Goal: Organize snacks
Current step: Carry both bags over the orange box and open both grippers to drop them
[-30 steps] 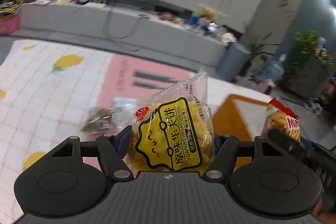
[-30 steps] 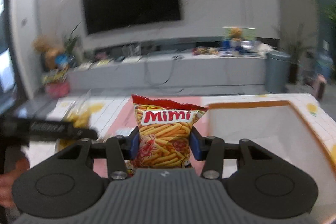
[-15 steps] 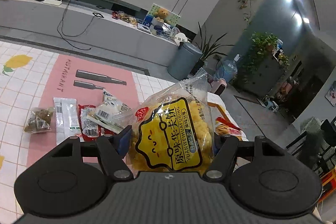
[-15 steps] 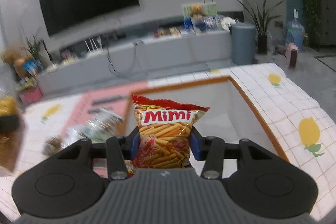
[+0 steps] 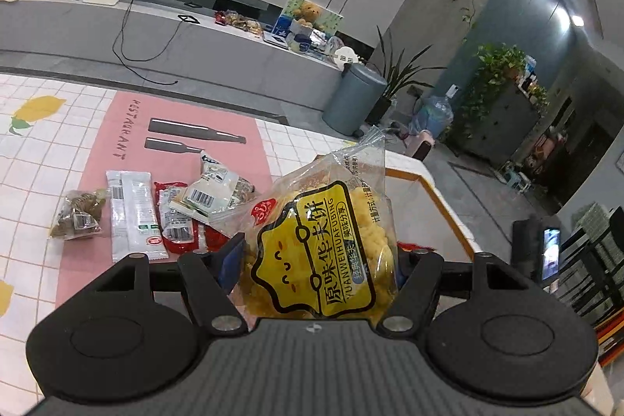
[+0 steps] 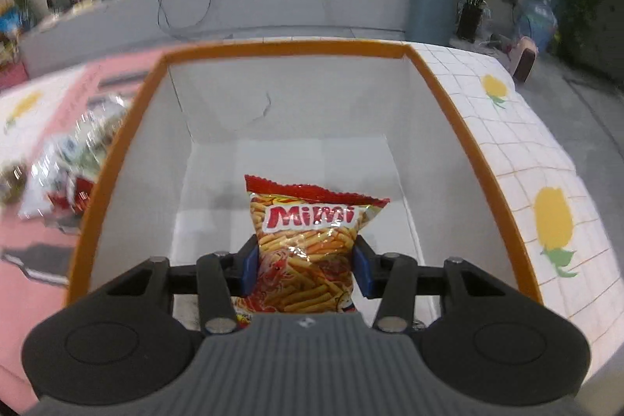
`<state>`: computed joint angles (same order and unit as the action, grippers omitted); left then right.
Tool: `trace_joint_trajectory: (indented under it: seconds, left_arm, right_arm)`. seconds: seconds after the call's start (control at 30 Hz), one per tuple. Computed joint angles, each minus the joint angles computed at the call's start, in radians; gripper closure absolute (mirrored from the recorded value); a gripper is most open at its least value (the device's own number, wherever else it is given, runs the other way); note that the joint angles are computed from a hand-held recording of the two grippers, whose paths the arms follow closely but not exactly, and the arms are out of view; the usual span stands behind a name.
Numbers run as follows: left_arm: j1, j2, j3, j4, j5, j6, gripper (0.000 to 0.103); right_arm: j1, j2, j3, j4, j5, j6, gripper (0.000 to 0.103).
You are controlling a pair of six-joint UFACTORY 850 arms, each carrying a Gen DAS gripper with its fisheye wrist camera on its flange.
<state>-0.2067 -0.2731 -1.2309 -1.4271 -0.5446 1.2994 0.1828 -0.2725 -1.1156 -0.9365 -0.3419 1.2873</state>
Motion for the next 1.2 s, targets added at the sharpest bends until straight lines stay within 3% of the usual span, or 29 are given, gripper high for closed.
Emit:
trace_joint_trajectory:
  seconds: [0.2,0.33,0.43,0.53,0.9,1.2]
  left_arm:
    - [-0.008,0.007,0.006,0.017,0.002,-0.002,0.025]
    - [-0.014,0.012,0.008,0.027,0.012,-0.001,0.025]
    - [-0.016,0.013,0.008,0.033,0.012,-0.003,0.025]
    - [-0.011,0.011,0.002,0.051,-0.02,-0.03,0.025]
    - [-0.065,0.062,0.032,0.061,-0.011,0.044,0.025]
    - [-0.16,0.021,-0.017,0.118,0.058,-0.023,0.025]
  right_arm:
    - [0.022,-0.021,-0.026,-0.007,-0.084,-0.034,0.052]
    - [0.066,-0.045,-0.063,-0.002,-0.222,-0.105,0.028]
    - [0.093,-0.037,-0.056,-0.045,-0.277,-0.122,0.013]
    - [0.111,-0.016,-0.033,-0.123,-0.319,-0.047,0.01]
    - [0.079,0.12,0.114,-0.369,-0.134,0.39,0.008]
    - [0.045,0.232,0.218,-0.687,-0.129,0.864,0.008]
